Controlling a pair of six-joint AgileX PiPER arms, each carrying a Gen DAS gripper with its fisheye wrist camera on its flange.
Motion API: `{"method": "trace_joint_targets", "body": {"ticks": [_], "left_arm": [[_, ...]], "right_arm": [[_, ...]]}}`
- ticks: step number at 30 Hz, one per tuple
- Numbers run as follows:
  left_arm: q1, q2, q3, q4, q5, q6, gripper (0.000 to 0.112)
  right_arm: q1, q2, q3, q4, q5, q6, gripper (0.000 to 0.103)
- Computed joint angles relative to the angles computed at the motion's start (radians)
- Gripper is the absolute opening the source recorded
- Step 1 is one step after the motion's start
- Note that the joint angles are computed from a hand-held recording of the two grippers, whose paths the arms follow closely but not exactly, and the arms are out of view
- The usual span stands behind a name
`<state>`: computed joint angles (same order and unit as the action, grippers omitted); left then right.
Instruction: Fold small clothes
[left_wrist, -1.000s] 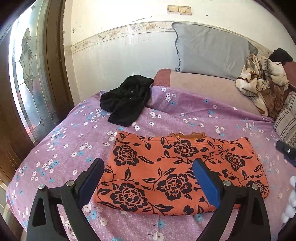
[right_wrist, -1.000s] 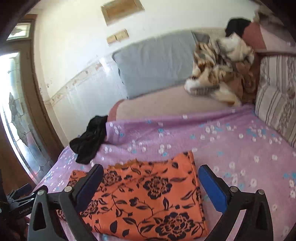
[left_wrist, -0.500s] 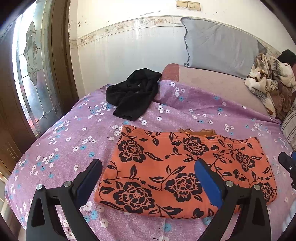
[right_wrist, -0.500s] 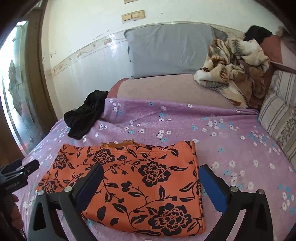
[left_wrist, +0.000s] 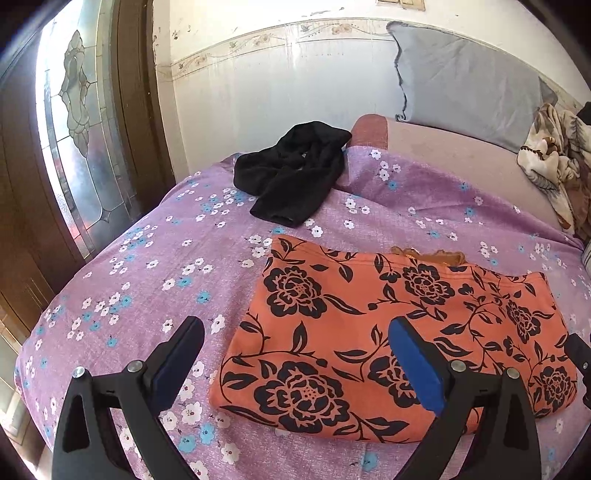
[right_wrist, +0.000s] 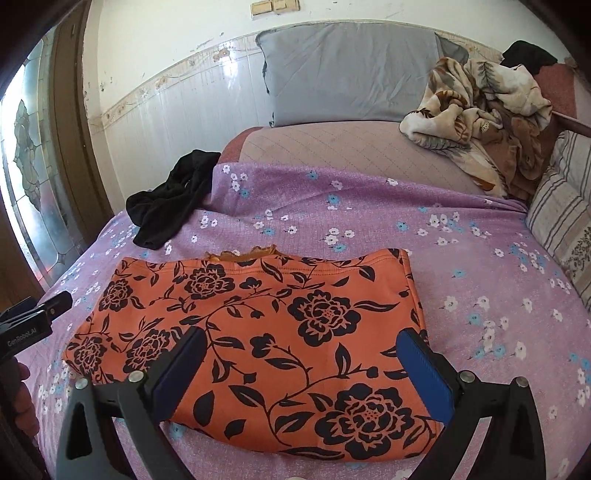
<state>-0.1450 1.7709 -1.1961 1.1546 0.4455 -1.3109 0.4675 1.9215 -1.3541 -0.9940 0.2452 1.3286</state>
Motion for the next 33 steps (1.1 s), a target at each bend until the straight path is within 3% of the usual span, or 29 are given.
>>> {"method": "trace_joint_targets", "body": {"ticks": [13, 24, 29, 33], "left_arm": [[0.025, 0.037, -0.013, 0.013, 0.005, 0.001, 0.100], [0.027, 0.056, -0.023, 0.025, 0.012, 0.001, 0.100], [0.028, 0.063, -0.032, 0.001, 0.016, 0.025, 0.100], [0.029, 0.058, -0.036, -0.027, 0.019, 0.055, 0.100]], "right_arm": [[0.008, 0.065, -0.057, 0.291, 0.008, -0.286, 0.103], [0.000, 0.092, -0.088, 0.423, 0.021, -0.416, 0.102], [-0.004, 0.101, -0.098, 0.466, 0.026, -0.456, 0.096], [-0.014, 0.112, -0.116, 0.610, 0.040, -0.591, 0.079]]}}
